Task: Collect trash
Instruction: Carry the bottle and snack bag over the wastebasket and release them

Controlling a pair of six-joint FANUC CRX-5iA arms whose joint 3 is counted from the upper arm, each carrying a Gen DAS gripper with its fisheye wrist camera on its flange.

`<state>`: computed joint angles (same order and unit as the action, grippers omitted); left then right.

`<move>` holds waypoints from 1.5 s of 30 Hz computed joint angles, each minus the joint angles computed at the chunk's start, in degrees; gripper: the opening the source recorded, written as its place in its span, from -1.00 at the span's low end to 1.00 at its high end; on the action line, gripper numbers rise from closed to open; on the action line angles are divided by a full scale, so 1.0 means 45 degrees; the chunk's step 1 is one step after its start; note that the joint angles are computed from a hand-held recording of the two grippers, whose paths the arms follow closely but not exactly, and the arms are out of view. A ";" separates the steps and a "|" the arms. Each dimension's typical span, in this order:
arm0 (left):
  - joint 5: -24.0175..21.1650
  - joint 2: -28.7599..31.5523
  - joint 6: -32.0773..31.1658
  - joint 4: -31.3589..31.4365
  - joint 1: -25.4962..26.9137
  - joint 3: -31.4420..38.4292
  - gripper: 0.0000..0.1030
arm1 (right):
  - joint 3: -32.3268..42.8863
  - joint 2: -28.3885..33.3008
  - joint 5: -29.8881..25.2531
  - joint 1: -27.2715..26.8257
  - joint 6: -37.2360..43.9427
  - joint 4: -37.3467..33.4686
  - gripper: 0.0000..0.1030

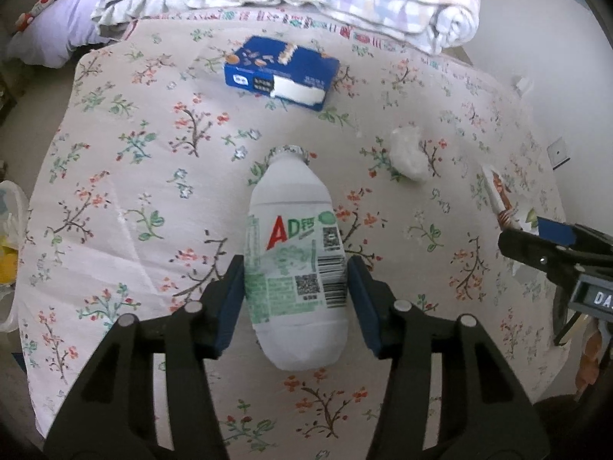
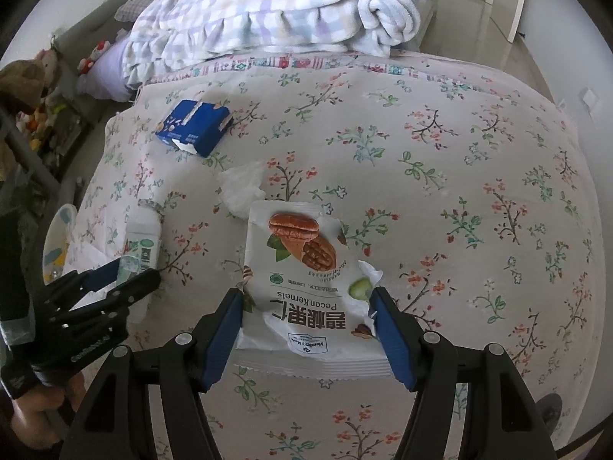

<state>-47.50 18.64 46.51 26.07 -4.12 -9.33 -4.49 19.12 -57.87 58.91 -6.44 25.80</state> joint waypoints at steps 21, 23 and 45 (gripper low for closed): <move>-0.0079 -0.0464 0.0150 0.0464 0.2527 0.0097 0.06 | 0.3810 0.2258 -0.0336 -0.0106 0.1548 0.0070 0.34; -0.0113 -0.0489 0.0173 0.0541 0.2862 0.0098 0.06 | 0.4406 0.2641 -0.0412 -0.0131 0.1892 -0.0064 0.34; 0.0216 0.0785 0.2328 -0.0030 0.5780 0.1522 0.06 | 1.3441 0.8205 -0.2774 -0.0360 0.5173 -0.2176 0.34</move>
